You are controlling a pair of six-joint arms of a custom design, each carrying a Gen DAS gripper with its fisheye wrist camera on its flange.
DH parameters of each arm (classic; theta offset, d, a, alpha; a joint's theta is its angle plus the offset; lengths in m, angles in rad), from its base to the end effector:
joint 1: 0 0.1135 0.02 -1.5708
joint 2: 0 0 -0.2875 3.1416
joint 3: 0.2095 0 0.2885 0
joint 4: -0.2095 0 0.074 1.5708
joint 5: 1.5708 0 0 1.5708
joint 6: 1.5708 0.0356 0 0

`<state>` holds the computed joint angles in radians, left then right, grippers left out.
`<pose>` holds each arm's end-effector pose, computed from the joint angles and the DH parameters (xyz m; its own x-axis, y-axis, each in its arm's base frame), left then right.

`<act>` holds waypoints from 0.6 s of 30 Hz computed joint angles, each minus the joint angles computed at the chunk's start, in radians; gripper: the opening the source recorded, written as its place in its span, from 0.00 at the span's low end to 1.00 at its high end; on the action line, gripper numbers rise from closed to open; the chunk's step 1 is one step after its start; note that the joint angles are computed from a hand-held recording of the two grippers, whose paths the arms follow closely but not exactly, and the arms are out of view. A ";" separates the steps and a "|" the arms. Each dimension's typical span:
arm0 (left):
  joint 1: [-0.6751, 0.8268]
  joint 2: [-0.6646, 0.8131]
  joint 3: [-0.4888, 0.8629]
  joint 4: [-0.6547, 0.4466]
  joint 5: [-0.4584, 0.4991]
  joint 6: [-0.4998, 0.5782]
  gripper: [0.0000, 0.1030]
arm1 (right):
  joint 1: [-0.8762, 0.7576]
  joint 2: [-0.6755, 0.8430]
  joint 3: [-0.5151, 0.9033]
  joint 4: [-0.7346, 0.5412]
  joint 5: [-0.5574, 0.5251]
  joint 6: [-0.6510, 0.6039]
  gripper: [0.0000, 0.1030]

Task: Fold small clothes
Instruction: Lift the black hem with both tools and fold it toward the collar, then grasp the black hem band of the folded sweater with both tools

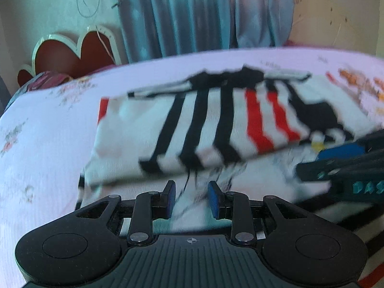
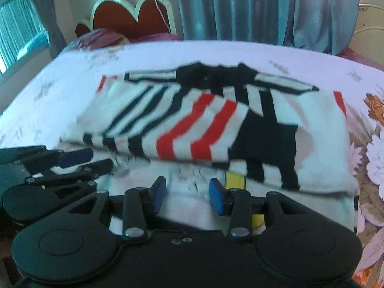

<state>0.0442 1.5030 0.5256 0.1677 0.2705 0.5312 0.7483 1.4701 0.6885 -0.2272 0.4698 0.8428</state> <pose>0.2829 0.0030 0.1215 -0.5520 0.4642 -0.6927 0.4885 0.8533 0.1826 0.2235 0.1855 0.1539 -0.7335 0.2273 -0.6405 0.1769 0.9738 0.1429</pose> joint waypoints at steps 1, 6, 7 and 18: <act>0.017 0.013 -0.012 0.021 0.002 0.021 0.29 | 0.007 0.006 -0.005 -0.010 0.006 0.006 0.38; 0.136 -0.004 -0.062 0.069 0.059 0.114 0.47 | 0.068 -0.067 -0.092 -0.081 0.091 0.062 0.38; 0.167 -0.004 -0.057 0.052 0.076 0.123 0.48 | 0.075 -0.090 -0.109 -0.103 0.102 0.083 0.39; 0.334 -0.149 -0.046 -0.205 0.256 0.240 0.49 | 0.256 -0.208 -0.122 -0.368 0.191 0.423 0.39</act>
